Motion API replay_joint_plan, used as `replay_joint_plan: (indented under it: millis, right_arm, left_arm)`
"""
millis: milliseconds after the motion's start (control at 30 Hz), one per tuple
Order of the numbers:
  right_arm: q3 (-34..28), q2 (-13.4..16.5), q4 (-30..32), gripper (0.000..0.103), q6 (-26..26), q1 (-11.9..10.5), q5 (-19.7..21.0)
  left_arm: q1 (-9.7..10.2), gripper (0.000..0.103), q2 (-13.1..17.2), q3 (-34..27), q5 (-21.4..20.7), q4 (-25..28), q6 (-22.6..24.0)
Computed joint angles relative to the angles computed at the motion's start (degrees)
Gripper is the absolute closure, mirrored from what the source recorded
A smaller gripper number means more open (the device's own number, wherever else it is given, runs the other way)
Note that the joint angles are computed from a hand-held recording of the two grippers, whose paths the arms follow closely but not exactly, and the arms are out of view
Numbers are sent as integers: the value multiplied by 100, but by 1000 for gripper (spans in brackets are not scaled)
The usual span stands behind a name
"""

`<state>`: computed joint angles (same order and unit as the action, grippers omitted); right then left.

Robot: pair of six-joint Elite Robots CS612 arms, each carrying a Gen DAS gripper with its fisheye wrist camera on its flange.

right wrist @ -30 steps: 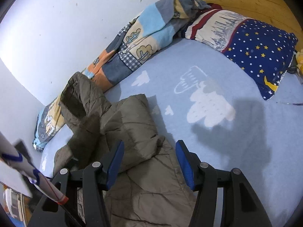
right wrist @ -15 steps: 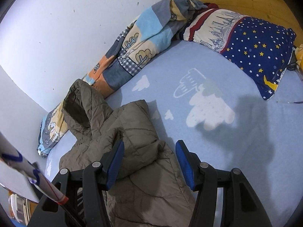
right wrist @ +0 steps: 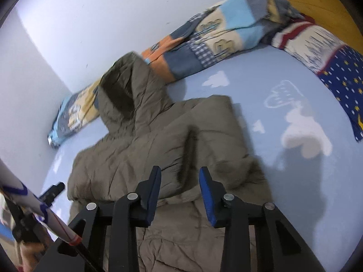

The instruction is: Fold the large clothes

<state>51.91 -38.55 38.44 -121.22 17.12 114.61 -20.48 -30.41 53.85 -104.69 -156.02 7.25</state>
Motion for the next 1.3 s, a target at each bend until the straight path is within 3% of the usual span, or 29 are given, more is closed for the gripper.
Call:
replay_joint_plan:
  millis: [167,333,433,567,700,900,1033,1300]
  right_arm:
    - [-796,493,557,66,-407,34,55]
    - [-1347,878,1044,66,-532,7,-7]
    - [-1492,1007,1231,66,-452,-33,-130]
    - [-1489,1106,1460,66,-72,-151,-502]
    - [-581,701,551,65,475,-334,-1231]
    - [-709,622,685,64,254,-204,-887]
    - [-479,436,581,64,197,-156,-692]
    - [206,138,759,63,579,-198,-687]
  left_arm:
    - [65,38,357,-495,-57,183,-219]
    - [-22,38,528,-782,236,472,147]
    - [-38,38,594,-914,386,1033,201]
    - [-37,36,635,-987,471,1313,175]
    - [-41,36,591,-904,518,1262,139]
    - [22,36,385,-636,126,809,-138]
    - [26,36,275,-474,233,628,-26]
    - [82,36,314,-604,456,1207,317]
